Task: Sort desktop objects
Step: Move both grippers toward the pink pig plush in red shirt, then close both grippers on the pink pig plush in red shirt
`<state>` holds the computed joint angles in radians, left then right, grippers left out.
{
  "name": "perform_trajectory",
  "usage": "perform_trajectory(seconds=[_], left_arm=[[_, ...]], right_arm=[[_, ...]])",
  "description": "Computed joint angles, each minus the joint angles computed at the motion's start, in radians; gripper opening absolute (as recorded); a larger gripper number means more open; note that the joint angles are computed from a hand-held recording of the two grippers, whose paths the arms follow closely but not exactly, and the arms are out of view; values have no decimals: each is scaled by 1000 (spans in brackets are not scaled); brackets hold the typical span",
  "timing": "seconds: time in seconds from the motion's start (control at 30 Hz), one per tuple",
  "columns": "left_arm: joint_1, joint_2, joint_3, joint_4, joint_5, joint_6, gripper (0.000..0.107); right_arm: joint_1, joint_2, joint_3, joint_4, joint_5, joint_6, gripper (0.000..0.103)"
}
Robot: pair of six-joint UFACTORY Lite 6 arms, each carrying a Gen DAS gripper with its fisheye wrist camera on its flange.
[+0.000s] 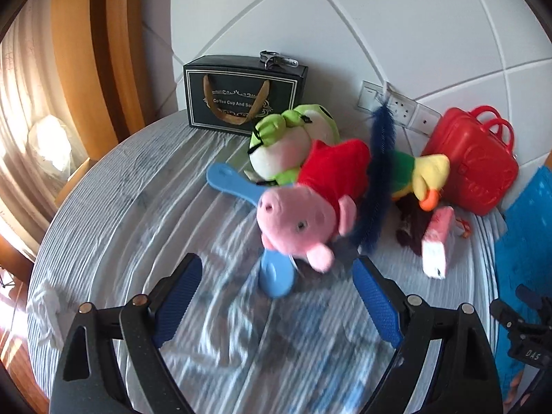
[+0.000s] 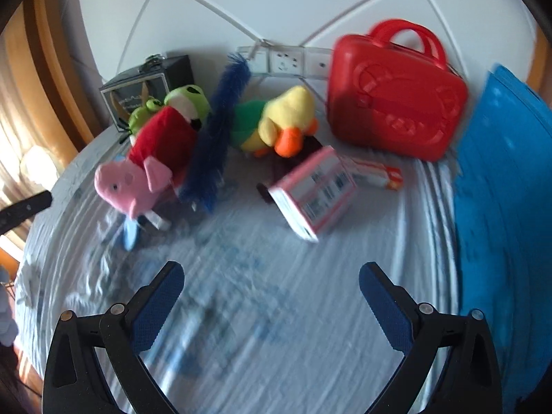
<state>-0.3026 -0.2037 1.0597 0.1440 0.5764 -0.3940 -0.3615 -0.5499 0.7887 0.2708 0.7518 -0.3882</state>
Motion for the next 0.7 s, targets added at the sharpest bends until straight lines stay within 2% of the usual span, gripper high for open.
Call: perform_trajectory(seconds=[0.1, 0.17, 0.23, 0.43, 0.5, 0.53, 0.6, 0.63, 0.7], left_arm=[[66, 209, 134, -159, -42, 212, 89], [69, 327, 204, -194, -62, 282, 89], [69, 430, 259, -235, -86, 352, 89], [81, 660, 378, -355, -106, 538, 89], [102, 695, 400, -479, -88, 676, 89], [107, 702, 406, -501, -84, 708, 90], [107, 700, 401, -450, -88, 687, 92], [111, 698, 395, -446, -84, 695, 94], [123, 678, 353, -416, -95, 697, 95]], right_arm=[[206, 255, 179, -185, -132, 269, 103], [308, 440, 332, -321, -183, 448, 103], [362, 636, 525, -383, -194, 519, 103], [457, 1177, 1152, -437, -119, 576, 101], [463, 1364, 1361, -399, -76, 510, 86], [468, 1456, 1456, -398, -37, 467, 83], [482, 1531, 1519, -423, 32, 444, 83], [491, 1514, 1488, -457, 36, 463, 83], [482, 1385, 1310, -461, 22, 437, 83]])
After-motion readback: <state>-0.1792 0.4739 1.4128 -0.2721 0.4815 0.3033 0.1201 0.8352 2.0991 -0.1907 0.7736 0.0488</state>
